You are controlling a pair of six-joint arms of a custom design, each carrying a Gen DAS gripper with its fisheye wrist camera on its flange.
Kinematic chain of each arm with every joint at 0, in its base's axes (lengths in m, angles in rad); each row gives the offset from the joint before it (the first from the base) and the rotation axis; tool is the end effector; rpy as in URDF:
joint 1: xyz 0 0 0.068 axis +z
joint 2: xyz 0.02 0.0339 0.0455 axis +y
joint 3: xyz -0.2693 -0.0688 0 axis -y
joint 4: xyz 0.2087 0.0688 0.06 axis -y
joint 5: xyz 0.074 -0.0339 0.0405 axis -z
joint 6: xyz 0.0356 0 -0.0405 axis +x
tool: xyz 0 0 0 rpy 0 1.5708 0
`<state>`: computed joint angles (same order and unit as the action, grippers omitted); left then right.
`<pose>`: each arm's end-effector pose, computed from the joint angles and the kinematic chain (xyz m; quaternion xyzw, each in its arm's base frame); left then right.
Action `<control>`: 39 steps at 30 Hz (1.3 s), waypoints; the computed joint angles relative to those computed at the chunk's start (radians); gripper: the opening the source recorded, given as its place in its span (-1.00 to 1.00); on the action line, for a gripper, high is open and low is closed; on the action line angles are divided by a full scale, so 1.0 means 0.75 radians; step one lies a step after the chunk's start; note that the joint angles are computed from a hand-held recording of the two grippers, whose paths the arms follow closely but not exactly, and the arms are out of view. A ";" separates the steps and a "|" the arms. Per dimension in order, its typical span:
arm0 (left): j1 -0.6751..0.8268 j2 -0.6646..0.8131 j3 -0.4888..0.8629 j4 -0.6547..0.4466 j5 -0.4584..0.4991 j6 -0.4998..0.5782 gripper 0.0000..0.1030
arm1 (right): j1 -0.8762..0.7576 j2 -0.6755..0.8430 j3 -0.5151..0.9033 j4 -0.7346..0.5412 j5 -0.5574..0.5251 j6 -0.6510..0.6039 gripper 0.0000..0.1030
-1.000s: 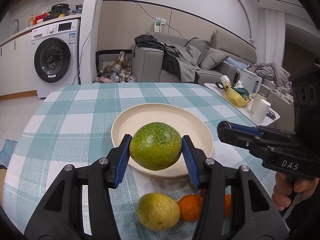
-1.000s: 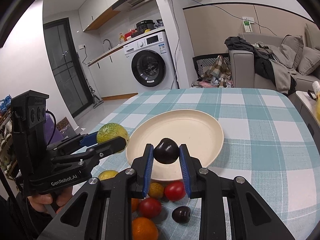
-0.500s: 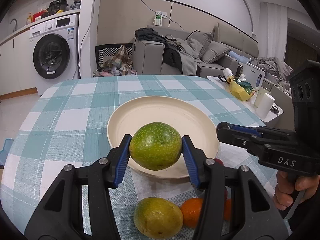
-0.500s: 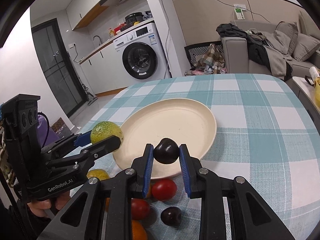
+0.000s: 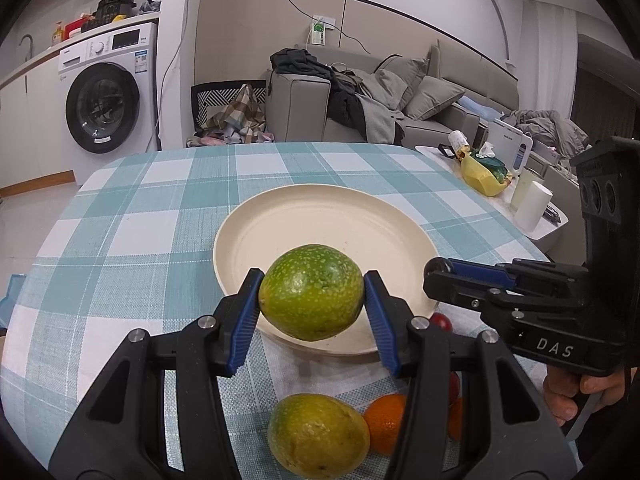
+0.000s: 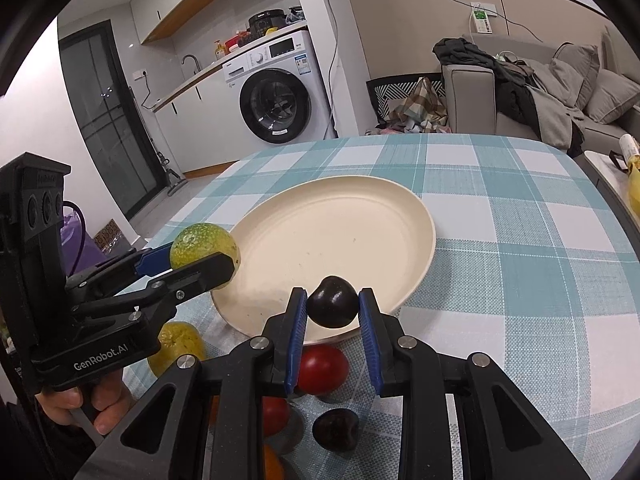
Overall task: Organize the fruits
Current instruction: 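Lift and carry the green citrus with the left tool while the right tool carries the plum over the plate, then open the left tool over the plate while the right tool releases the plum there, then withdraw both open tools from the plate back toward the remaining fruit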
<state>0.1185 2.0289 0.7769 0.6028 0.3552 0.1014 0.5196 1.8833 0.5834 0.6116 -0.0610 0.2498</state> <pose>0.3460 0.0287 0.1107 0.0710 0.8822 -0.1093 0.4524 0.2602 0.1514 0.1151 -0.1345 0.8938 0.1858 0.3853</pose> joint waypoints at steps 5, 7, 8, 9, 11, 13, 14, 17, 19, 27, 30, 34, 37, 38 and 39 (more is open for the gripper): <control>0.002 0.007 0.006 -0.008 -0.004 0.016 -0.07 | -0.007 0.012 0.007 0.000 -0.004 0.011 -0.47; 0.001 0.007 -0.003 0.016 -0.003 0.013 -0.07 | -0.010 0.013 0.012 -0.008 -0.007 0.013 -0.47; 0.000 0.010 -0.008 0.030 -0.005 0.016 -0.07 | -0.010 0.013 0.012 -0.007 -0.006 0.013 -0.47; -0.001 0.008 -0.011 0.034 -0.007 0.018 -0.07 | -0.011 0.011 0.010 -0.004 -0.005 0.015 -0.45; -0.002 0.009 -0.017 0.043 -0.008 0.022 -0.07 | -0.015 0.011 0.006 0.003 -0.012 0.013 -0.40; -0.004 0.004 -0.019 0.042 -0.012 0.018 -0.07 | -0.015 0.006 -0.003 0.011 -0.010 0.014 -0.38; -0.004 0.004 -0.018 0.037 -0.010 0.019 -0.06 | -0.014 0.004 -0.007 0.015 -0.006 0.013 -0.33; 0.000 -0.006 -0.029 0.034 -0.003 0.024 -0.04 | -0.014 -0.004 -0.020 0.026 0.002 0.013 -0.19; 0.002 -0.014 -0.041 0.039 -0.007 0.032 0.06 | -0.010 -0.013 -0.029 0.027 0.012 0.013 -0.08; 0.014 -0.083 -0.152 0.125 -0.029 0.049 0.60 | -0.001 -0.046 -0.077 0.056 0.072 0.011 0.72; 0.035 -0.107 -0.181 0.123 -0.014 0.054 0.71 | 0.008 -0.061 -0.087 0.038 0.101 -0.006 0.95; 0.064 -0.138 -0.230 0.143 0.005 0.046 0.97 | 0.014 -0.090 -0.140 0.086 0.109 -0.019 0.99; 0.085 -0.160 -0.261 0.153 0.022 0.045 0.97 | 0.018 -0.107 -0.167 0.100 0.111 -0.042 0.99; 0.092 -0.165 -0.267 0.148 0.023 0.047 0.97 | 0.021 -0.113 -0.176 0.103 0.114 -0.048 1.00; 0.095 -0.169 -0.273 0.147 0.022 0.047 0.97 | 0.025 -0.121 -0.185 0.103 0.118 -0.050 1.00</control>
<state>0.1900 1.9018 0.5719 0.7131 0.3715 0.1365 0.5387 1.7926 0.4446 0.6886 0.0278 0.2124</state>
